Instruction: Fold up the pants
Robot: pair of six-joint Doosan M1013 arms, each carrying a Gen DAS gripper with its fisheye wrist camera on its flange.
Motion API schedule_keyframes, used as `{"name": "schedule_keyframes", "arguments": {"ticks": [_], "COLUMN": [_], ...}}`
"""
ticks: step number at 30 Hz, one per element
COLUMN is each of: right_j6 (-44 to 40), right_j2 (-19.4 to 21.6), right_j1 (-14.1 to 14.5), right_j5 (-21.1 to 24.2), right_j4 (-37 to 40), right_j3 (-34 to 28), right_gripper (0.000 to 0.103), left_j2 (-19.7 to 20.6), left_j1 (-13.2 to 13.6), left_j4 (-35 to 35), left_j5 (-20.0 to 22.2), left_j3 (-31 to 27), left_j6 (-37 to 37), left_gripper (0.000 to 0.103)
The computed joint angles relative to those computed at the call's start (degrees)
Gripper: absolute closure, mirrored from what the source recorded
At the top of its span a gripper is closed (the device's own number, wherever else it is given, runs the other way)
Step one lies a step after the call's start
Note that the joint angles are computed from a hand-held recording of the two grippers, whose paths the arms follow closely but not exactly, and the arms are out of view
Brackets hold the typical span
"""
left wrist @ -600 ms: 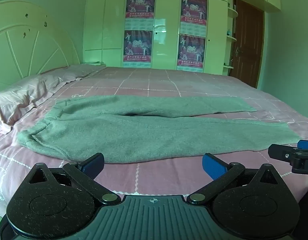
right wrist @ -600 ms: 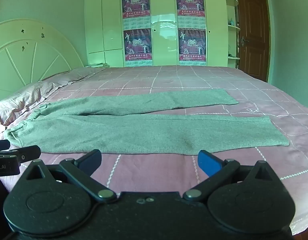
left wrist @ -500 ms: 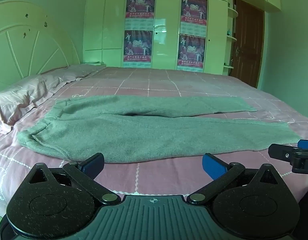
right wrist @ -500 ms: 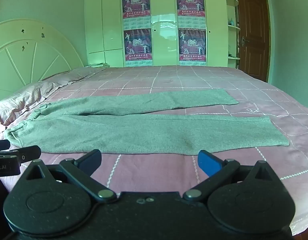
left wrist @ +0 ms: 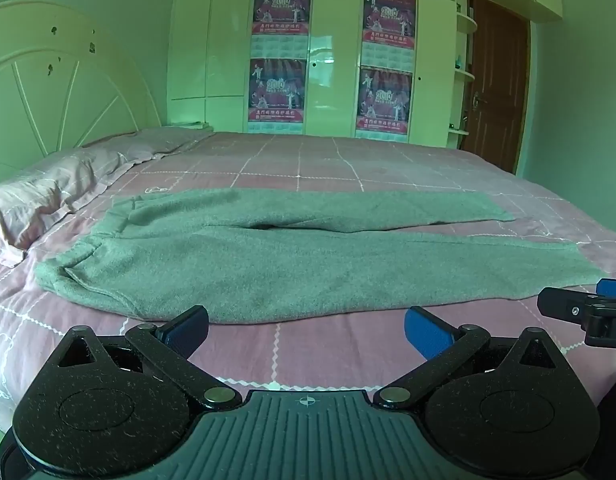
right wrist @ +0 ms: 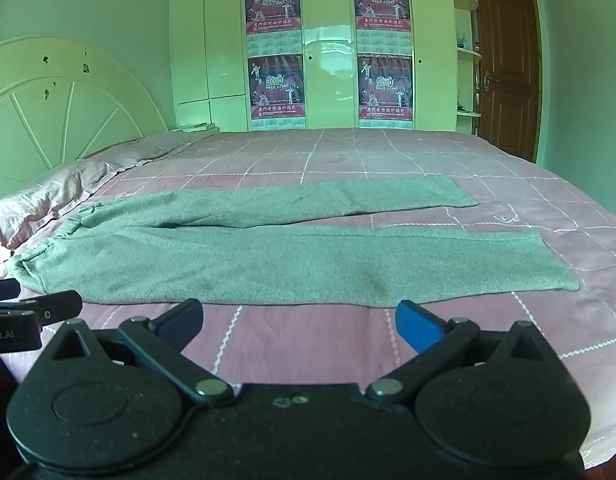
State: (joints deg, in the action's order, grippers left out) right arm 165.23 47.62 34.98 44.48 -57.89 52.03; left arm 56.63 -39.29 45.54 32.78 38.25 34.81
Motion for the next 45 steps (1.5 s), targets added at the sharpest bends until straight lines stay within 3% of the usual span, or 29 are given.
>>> {"name": "schedule_keyframes", "arguments": {"ticks": [45], "right_j6": [-0.9], "right_j2": [0.2], "right_j1": [-0.1], "right_j5": [0.3], "right_j4": [0.8], "right_j3": [-0.6], "right_gripper": [0.006], "left_j2": [0.4], "left_j1": [0.2], "left_j4": [-0.7], "left_j5": [0.5], "left_j3": [-0.4], "left_j6": [0.9], "left_gripper": [0.0]}}
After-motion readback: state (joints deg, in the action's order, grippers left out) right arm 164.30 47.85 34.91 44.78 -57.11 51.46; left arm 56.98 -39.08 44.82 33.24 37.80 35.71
